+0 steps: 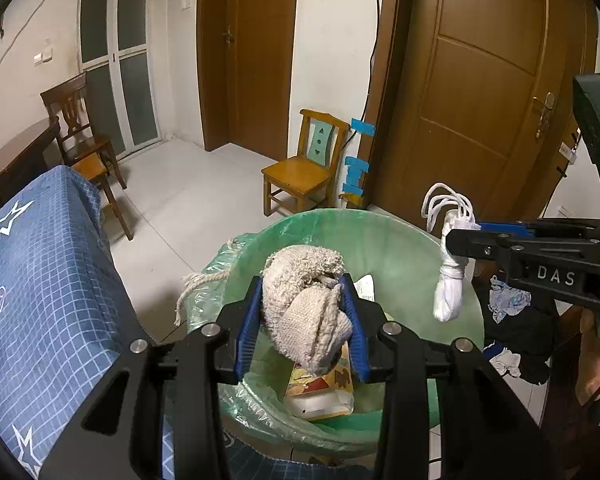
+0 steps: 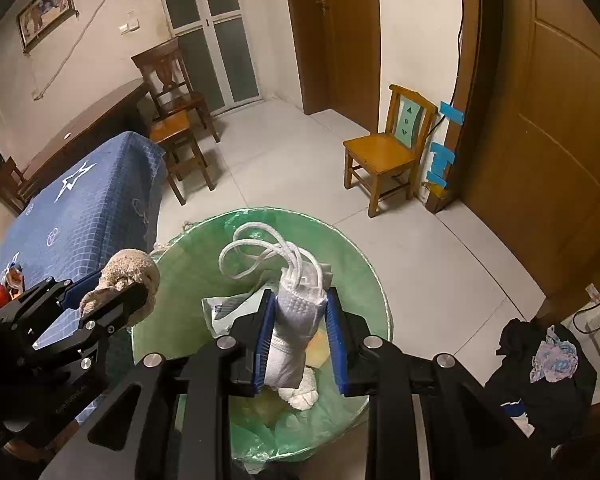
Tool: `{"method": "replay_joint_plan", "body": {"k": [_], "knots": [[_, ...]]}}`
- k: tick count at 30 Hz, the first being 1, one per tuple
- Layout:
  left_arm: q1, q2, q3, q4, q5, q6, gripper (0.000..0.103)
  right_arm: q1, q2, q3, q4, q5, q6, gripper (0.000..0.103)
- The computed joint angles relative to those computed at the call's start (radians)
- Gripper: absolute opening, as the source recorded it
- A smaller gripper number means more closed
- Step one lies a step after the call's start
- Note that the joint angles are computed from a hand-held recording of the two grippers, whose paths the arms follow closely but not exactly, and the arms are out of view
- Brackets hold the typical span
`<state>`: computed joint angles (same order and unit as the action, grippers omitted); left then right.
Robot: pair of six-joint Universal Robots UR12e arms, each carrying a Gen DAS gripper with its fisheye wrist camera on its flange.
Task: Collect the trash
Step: 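Open both tools to drop the cloth ball and tissue into the bin, then move both tools back over the trash on the table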
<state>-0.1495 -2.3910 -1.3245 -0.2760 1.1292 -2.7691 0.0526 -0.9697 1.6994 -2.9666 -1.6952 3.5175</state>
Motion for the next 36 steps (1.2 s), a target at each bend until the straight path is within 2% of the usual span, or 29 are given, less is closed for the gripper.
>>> {"method": "replay_joint_plan", "body": {"k": [22,26,28,31,36], "knots": [[-0.004,-0.008,0.013,-0.021,0.019,-0.004,0.04,0.008,0.007,-0.002,-0.008,-0.006,0.011,0.029],[-0.004,-0.01,0.012,-0.01,0.022,-0.009,0.051,0.008,0.015,-0.01,-0.015,-0.008,0.018,0.038],[-0.003,-0.009,0.011,-0.006,0.02,-0.01,0.053,0.008,0.016,-0.011,-0.019,-0.008,0.02,0.043],[-0.002,-0.009,0.008,0.005,0.022,-0.014,0.059,0.008,0.018,-0.011,-0.026,-0.01,0.021,0.044],[0.001,-0.006,0.002,0.007,0.024,-0.013,0.06,0.009,0.019,-0.013,-0.026,-0.01,0.023,0.045]]}}
